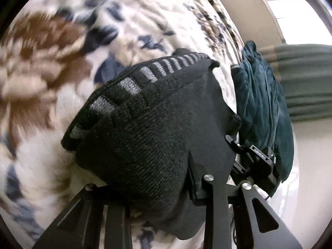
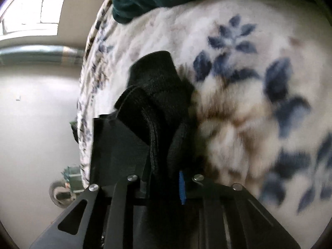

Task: Fold small clothes

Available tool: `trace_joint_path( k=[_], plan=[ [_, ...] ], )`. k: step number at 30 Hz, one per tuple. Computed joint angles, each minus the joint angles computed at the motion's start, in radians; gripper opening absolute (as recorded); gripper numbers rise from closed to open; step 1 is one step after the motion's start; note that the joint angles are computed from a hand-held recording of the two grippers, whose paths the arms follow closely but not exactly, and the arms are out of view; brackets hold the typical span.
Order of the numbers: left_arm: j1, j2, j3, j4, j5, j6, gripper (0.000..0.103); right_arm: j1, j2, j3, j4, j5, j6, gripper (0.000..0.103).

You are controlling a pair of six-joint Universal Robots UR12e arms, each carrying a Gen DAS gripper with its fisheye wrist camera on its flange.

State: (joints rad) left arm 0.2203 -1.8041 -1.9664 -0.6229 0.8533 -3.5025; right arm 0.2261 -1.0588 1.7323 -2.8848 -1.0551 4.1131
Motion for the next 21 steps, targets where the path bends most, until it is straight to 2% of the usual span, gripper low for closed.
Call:
trace_joint_path(
  k=[3, 6, 8, 10, 11, 12, 13, 14, 15, 17, 21],
  plan=[
    [0.015, 0.008, 0.033, -0.091, 0.0, 0.134, 0.024, 0.01, -0.032, 0.058, -0.109, -0.011, 0.112, 0.018],
    [0.035, 0.0, 0.094, -0.222, -0.017, 0.274, 0.024, 0.039, -0.086, 0.13, -0.186, -0.065, 0.22, 0.018],
    [0.044, -0.025, 0.157, -0.297, -0.011, 0.366, 0.024, 0.079, -0.13, 0.174, -0.2, -0.112, 0.291, 0.018],
    [0.056, -0.055, 0.204, -0.367, -0.019, 0.457, 0.026, 0.119, -0.16, 0.196, -0.174, -0.139, 0.321, 0.018],
    [0.059, -0.077, 0.227, -0.396, -0.011, 0.486, 0.035, 0.139, -0.165, 0.197, -0.149, -0.133, 0.327, 0.019],
    [0.063, -0.087, 0.235, -0.411, 0.004, 0.5, 0.05, 0.149, -0.162, 0.197, -0.133, -0.106, 0.336, 0.022],
    [0.066, -0.099, 0.239, -0.418, 0.019, 0.495, 0.055, 0.156, -0.162, 0.196, -0.105, -0.099, 0.336, 0.025],
    [0.073, -0.11, 0.235, -0.422, 0.014, 0.489, 0.057, 0.163, -0.162, 0.199, -0.089, -0.111, 0.339, 0.04],
    [0.08, -0.114, 0.228, -0.427, 0.009, 0.474, 0.057, 0.164, -0.163, 0.213, -0.111, -0.128, 0.362, 0.056],
    [0.094, -0.106, 0.189, -0.408, -0.032, 0.447, 0.057, 0.161, -0.158, 0.239, -0.192, -0.16, 0.411, 0.073],
    [0.098, -0.071, 0.109, -0.31, -0.058, 0.415, 0.064, 0.135, -0.112, 0.242, -0.299, -0.157, 0.446, 0.074]
  ],
)
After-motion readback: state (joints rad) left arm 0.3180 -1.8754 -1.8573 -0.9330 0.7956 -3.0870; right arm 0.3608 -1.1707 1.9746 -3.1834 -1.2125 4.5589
